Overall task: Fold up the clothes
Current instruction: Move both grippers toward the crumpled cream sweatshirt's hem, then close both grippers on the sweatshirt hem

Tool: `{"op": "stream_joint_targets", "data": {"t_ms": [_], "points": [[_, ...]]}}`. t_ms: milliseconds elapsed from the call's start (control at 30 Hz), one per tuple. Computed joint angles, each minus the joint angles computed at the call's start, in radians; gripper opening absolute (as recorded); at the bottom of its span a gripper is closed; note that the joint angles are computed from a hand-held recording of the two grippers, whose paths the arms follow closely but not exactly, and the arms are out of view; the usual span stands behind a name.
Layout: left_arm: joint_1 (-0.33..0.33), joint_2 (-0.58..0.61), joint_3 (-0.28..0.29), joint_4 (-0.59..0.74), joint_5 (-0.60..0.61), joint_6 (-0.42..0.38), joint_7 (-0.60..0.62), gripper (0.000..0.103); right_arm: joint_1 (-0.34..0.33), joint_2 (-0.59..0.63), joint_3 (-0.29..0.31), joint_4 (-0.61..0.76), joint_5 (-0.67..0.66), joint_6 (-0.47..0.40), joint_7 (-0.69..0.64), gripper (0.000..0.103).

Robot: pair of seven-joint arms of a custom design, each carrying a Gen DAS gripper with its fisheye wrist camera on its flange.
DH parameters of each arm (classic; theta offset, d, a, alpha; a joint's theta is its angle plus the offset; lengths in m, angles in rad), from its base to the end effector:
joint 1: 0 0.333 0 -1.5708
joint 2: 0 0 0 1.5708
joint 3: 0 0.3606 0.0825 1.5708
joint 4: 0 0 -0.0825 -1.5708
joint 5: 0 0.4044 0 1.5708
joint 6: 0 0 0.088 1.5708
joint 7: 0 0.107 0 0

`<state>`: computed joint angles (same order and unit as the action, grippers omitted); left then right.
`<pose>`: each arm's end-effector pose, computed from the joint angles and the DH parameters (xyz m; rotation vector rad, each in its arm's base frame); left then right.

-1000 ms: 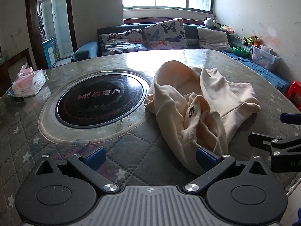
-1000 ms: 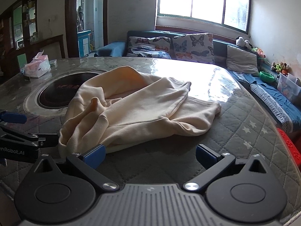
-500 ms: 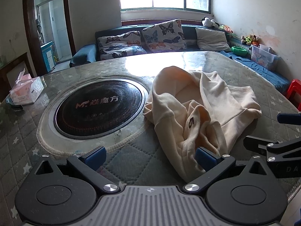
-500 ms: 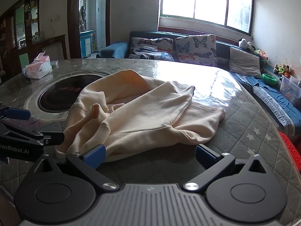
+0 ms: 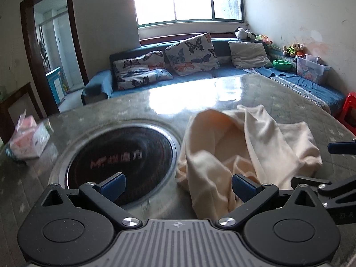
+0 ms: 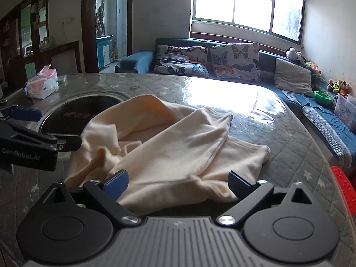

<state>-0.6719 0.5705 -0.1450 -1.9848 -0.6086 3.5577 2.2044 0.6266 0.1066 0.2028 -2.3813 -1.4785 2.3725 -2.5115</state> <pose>0.5226 -0.4340 0.3028 -1.0232 2.2080 -1.0357 0.3560 0.3724 0.3026 -1.5735 1.8635 -0.9387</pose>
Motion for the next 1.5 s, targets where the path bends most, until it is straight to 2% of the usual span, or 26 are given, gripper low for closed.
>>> {"op": "stream_joint_targets", "data": {"t_ms": [200, 467, 533, 700, 767, 833, 900, 933, 1000, 1067, 1233, 1300, 1367, 1400, 1500], "points": [[-0.051, 0.071, 0.060, 0.138, -0.002, -0.049, 0.046, 0.102, -0.047, -0.006, -0.031, 0.007, -0.033, 0.054, -0.011, 0.091], [-0.123, 0.199, 0.162, 0.362, 0.057, -0.178, 0.015, 0.086, -0.144, 0.018, -0.085, 0.042, -0.090, 0.182, 0.003, 0.075], [-0.111, 0.232, 0.161, 0.418, 0.099, -0.222, -0.002, 0.085, -0.167, 0.035, -0.098, 0.060, -0.103, 0.216, 0.007, 0.068], [-0.080, 0.300, 0.151, 0.546, 0.190, -0.377, -0.053, 0.085, -0.211, 0.070, -0.122, 0.097, -0.152, 0.288, 0.062, 0.062], [-0.068, 0.323, 0.143, 0.585, 0.225, -0.423, -0.067, 0.073, -0.223, 0.085, -0.127, 0.115, -0.164, 0.312, 0.071, 0.061], [-0.066, 0.344, 0.150, 0.620, 0.250, -0.470, -0.098, 0.034, -0.230, 0.110, -0.130, 0.143, -0.149, 0.325, 0.047, 0.057], [-0.033, 0.348, 0.111, 0.624, 0.267, -0.479, -0.107, 0.014, -0.234, 0.128, -0.136, 0.162, -0.145, 0.339, 0.041, 0.053], [-0.015, 0.349, 0.089, 0.623, 0.275, -0.479, -0.108, 0.009, -0.237, 0.141, -0.139, 0.175, -0.143, 0.353, 0.040, 0.052], [0.017, 0.339, 0.048, 0.595, 0.290, -0.442, -0.111, 0.006, -0.241, 0.163, -0.146, 0.197, -0.128, 0.372, 0.029, 0.047], [0.038, 0.329, 0.025, 0.570, 0.306, -0.409, -0.126, 0.004, -0.240, 0.186, -0.152, 0.222, -0.107, 0.383, 0.009, 0.044], [0.055, 0.323, 0.022, 0.552, 0.353, -0.376, -0.189, 0.003, -0.227, 0.239, -0.173, 0.271, -0.028, 0.394, -0.067, 0.036], [0.091, 0.319, -0.022, 0.542, 0.385, -0.378, -0.184, 0.006, -0.211, 0.256, -0.180, 0.285, 0.019, 0.373, -0.118, 0.032], [0.091, 0.317, -0.025, 0.536, 0.408, -0.366, -0.188, 0.008, -0.195, 0.255, -0.192, 0.286, 0.037, 0.360, -0.138, 0.029], [0.091, 0.318, -0.026, 0.537, 0.415, -0.364, -0.192, 0.010, -0.189, 0.254, -0.196, 0.285, 0.044, 0.356, -0.143, 0.025], [0.101, 0.330, -0.043, 0.558, 0.429, -0.383, -0.202, 0.035, -0.181, 0.245, -0.206, 0.274, 0.054, 0.353, -0.150, 0.015]]}}
